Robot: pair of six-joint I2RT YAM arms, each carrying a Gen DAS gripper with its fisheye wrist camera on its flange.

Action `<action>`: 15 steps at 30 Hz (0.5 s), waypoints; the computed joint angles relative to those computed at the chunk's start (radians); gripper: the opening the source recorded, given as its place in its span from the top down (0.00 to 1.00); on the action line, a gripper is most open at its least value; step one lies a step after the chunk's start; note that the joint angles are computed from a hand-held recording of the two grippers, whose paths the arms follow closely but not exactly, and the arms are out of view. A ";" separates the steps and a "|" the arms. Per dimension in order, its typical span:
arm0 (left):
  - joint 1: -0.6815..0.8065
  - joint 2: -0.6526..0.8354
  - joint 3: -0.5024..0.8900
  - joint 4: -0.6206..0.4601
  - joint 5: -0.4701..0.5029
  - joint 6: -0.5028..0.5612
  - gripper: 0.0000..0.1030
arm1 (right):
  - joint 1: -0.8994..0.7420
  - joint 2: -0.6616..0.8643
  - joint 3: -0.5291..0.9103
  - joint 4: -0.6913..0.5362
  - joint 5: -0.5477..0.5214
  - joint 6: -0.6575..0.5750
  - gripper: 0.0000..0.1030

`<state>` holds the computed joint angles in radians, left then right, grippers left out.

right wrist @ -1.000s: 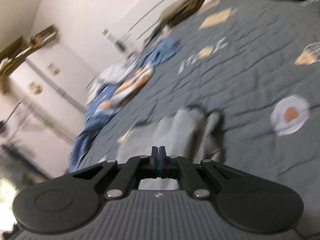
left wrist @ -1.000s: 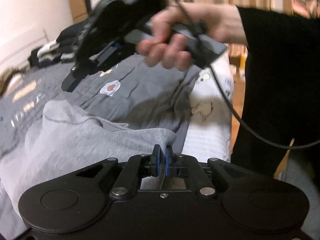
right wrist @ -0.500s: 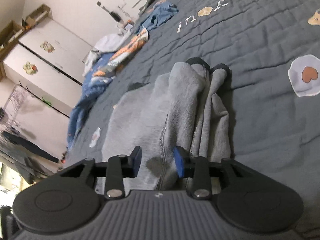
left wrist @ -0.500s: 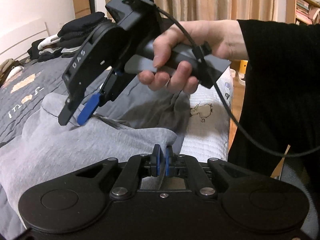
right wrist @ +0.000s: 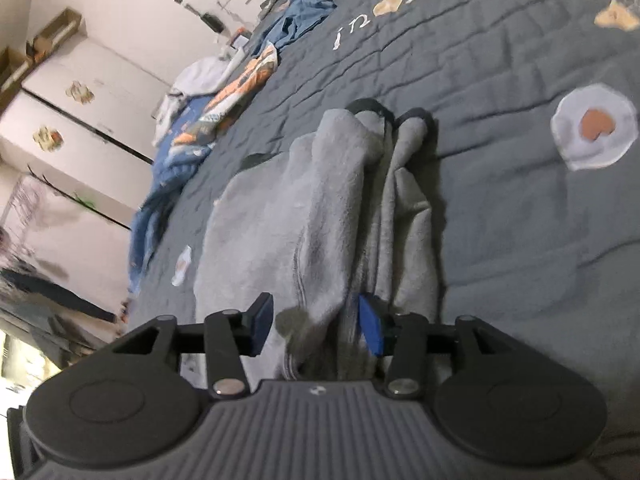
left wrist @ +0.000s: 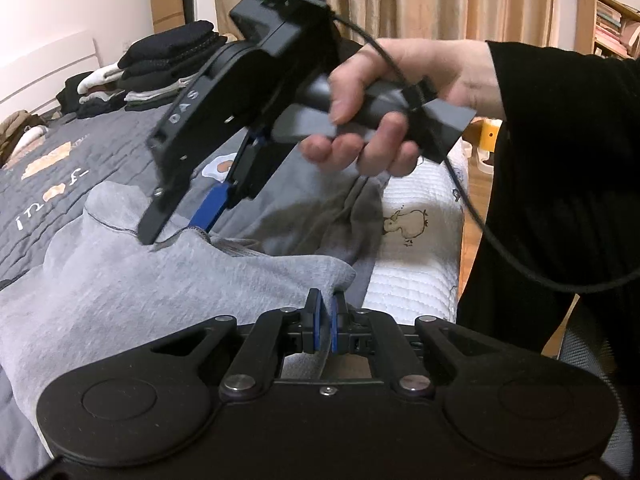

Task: Fold clothes
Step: 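Grasp the folded sweatshirt edge with the left gripper near the right gripper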

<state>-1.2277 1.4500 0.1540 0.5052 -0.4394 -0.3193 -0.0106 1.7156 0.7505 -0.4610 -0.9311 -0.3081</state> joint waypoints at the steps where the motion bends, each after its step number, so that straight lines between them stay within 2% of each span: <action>1: 0.002 0.006 0.001 0.002 0.000 0.000 0.95 | 0.008 0.005 -0.013 0.039 -0.009 0.033 0.56; 3: 0.002 0.018 0.003 0.006 -0.001 -0.001 0.95 | 0.015 -0.010 -0.048 0.118 -0.007 0.097 0.74; 4: 0.003 0.020 0.003 0.010 -0.002 -0.001 0.95 | 0.017 -0.022 -0.063 0.148 -0.003 0.116 0.89; 10: -0.001 -0.044 -0.015 -0.003 0.033 0.011 0.96 | -0.008 -0.117 -0.090 0.179 -0.036 0.135 0.91; 11: -0.002 -0.051 -0.015 -0.008 0.047 0.013 1.00 | -0.010 -0.124 -0.090 0.183 -0.031 0.136 0.91; 15: -0.022 0.038 0.016 0.005 0.094 0.021 1.00 | -0.003 -0.143 -0.086 0.194 0.014 0.131 0.92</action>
